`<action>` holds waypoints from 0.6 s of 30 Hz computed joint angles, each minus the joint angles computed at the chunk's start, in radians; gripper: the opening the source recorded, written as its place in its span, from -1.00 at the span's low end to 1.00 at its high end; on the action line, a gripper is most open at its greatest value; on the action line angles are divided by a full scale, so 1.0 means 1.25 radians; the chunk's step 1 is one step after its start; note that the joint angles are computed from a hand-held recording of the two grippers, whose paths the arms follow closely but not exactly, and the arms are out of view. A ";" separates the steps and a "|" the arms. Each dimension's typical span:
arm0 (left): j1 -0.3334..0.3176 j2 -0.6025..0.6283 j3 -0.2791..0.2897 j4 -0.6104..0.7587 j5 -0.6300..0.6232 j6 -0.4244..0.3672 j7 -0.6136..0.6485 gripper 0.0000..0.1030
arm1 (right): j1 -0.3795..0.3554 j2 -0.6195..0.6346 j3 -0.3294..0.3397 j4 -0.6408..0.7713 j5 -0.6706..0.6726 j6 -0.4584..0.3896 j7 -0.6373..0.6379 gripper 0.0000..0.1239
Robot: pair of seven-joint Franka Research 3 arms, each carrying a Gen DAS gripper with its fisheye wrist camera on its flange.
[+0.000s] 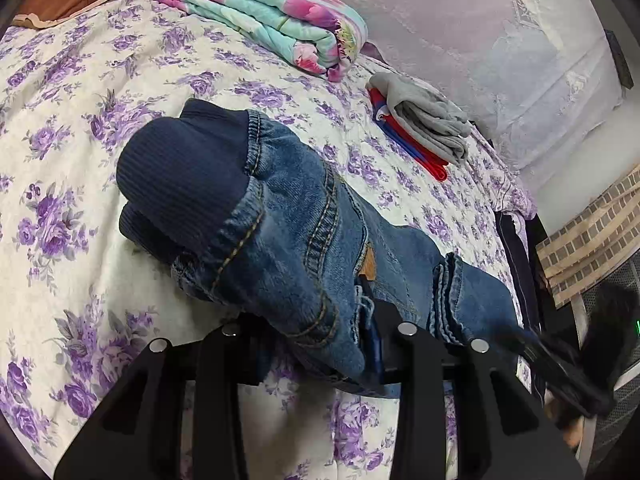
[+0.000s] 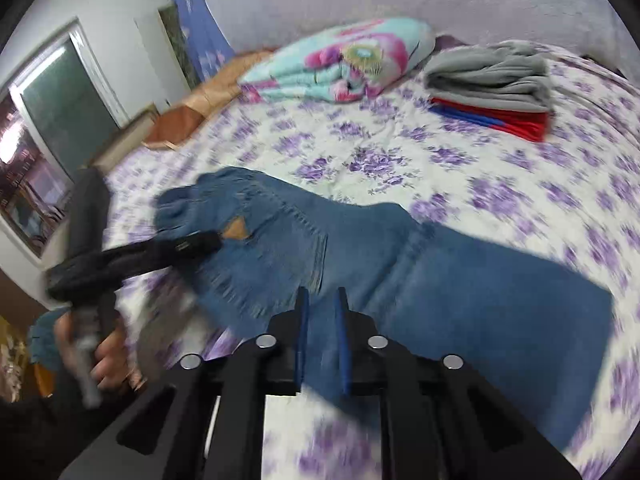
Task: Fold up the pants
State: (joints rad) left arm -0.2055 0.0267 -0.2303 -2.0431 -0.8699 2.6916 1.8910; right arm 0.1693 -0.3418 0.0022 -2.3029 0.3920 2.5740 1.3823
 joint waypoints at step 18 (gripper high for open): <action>-0.064 -0.052 -0.036 -0.016 0.586 0.166 -0.251 -0.44 | -0.025 -0.123 -0.040 -0.078 0.141 0.027 -0.003 -0.88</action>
